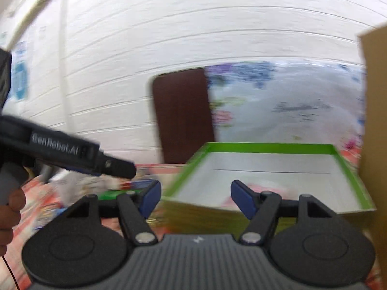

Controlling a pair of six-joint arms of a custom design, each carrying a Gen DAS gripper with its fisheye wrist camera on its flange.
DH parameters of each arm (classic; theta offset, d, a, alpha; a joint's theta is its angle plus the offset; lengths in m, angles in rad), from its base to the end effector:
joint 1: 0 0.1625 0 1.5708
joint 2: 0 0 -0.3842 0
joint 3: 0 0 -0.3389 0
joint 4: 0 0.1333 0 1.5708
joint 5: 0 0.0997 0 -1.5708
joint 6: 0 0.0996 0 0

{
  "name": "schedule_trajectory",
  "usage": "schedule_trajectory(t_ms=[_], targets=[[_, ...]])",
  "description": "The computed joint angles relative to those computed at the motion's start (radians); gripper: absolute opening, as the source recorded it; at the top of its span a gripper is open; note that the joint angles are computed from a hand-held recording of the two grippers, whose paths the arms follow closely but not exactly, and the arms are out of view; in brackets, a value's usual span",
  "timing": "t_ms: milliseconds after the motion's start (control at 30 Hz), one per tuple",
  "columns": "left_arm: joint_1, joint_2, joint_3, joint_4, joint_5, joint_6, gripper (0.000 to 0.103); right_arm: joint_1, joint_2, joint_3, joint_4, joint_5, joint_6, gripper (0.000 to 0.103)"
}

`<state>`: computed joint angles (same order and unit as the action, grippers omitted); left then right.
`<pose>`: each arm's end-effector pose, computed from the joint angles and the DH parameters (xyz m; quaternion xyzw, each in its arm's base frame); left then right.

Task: Organize objects
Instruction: 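Lower the bag into the green-rimmed box and open the left gripper, then move the left gripper to the card deck box and grasp it, then carry the card deck box into the green-rimmed box and release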

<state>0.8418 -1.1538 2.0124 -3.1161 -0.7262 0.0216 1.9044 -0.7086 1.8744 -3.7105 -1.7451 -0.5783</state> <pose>-0.1755 -0.5084 0.2693 0.1865 0.8497 -0.4217 0.2557 0.2938 -0.4934 0.1284 0.3511 -0.8084 0.4533 0.1332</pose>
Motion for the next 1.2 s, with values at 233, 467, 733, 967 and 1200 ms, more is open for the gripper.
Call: schedule_trajectory(t_ms=[233, 467, 733, 967, 1200], targets=[[0.023, -0.31, 0.184, 0.215, 0.173, -0.242, 0.069, 0.096, 0.065, -0.014, 0.233, 0.06, -0.029, 0.066], [0.13, -0.407, 0.168, 0.282, 0.169, -0.3, 0.069, 0.175, 0.202, -0.159, 0.42, 0.054, -0.106, 0.066], [0.246, -0.348, 0.1, 0.237, -0.002, -0.24, 0.066, 0.197, 0.316, -0.35, 0.608, 0.027, -0.105, 0.071], [0.275, -0.309, 0.128, 0.142, -0.025, -0.197, 0.051, 0.207, 0.406, -0.478, 0.691, 0.02, -0.13, 0.071], [0.205, -0.388, 0.177, 0.191, -0.011, -0.27, 0.038, 0.209, 0.346, -0.355, 0.554, 0.033, -0.116, 0.066]])
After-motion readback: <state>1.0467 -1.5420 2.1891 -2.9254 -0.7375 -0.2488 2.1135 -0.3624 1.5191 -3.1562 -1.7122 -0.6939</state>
